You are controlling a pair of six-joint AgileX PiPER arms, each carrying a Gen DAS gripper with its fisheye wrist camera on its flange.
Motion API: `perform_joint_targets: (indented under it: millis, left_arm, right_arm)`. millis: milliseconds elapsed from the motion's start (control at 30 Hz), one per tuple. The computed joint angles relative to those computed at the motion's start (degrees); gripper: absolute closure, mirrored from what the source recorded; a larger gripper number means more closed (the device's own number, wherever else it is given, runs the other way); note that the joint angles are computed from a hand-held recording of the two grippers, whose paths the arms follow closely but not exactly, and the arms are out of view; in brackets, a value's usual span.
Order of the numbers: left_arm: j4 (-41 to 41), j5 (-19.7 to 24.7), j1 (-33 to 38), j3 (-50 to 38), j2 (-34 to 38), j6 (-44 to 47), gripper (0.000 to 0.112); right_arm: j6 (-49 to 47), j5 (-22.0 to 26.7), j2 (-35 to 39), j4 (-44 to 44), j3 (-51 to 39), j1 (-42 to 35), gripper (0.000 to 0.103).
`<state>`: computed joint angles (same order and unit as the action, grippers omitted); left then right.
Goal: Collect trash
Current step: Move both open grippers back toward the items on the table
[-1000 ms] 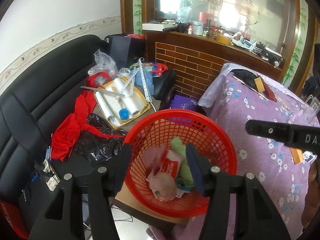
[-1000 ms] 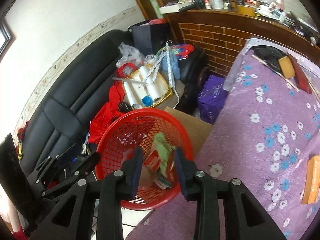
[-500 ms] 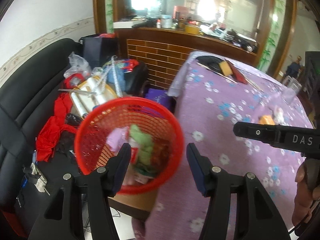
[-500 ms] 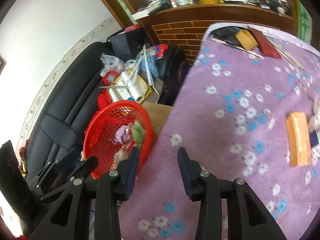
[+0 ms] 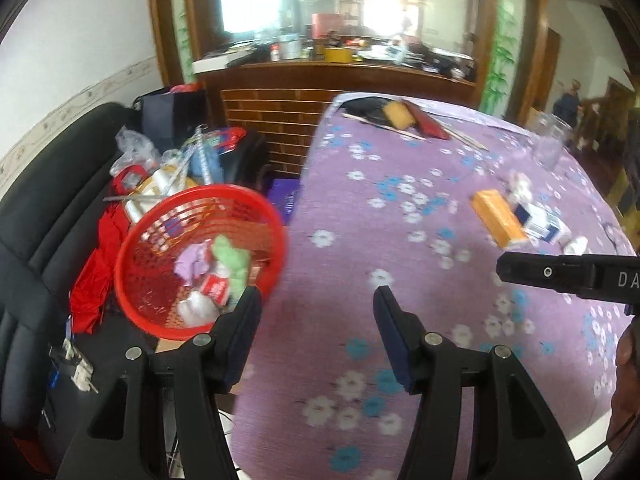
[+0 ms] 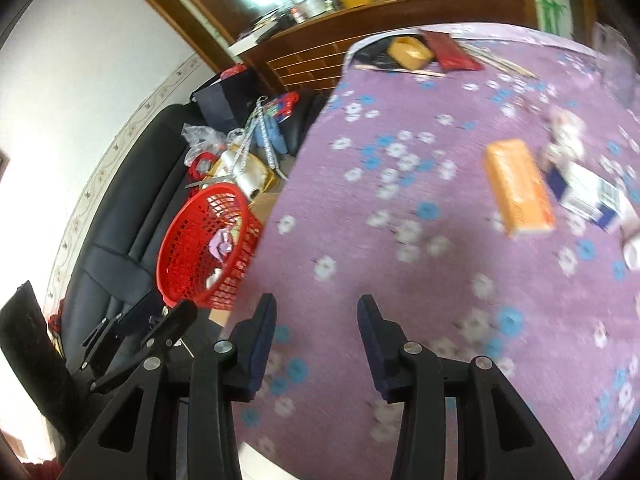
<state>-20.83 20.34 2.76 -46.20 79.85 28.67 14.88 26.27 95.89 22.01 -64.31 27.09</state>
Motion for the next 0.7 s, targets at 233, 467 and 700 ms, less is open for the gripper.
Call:
perform_joint_targets:
  millis: [233,467,700]
  left_arm:
    - [10.4,1.3,-14.2,-1.1,-0.5,-14.0,0.056]
    - [23.5,2.1,-30.3,-5.2,1.3,-30.5,0.055]
    - [26.4,5.6,-39.9,-13.8,7.0,-35.0,0.05]
  right_arm:
    - [-1.8,-1.1,-13.4,1.1,14.1,-7.9,0.057]
    - [-7.7,3.4,-28.1,4.6,25.1,-22.4,0.058]
    - [-23.5,14.1,-38.7,13.4,29.5,-44.7,0.058]
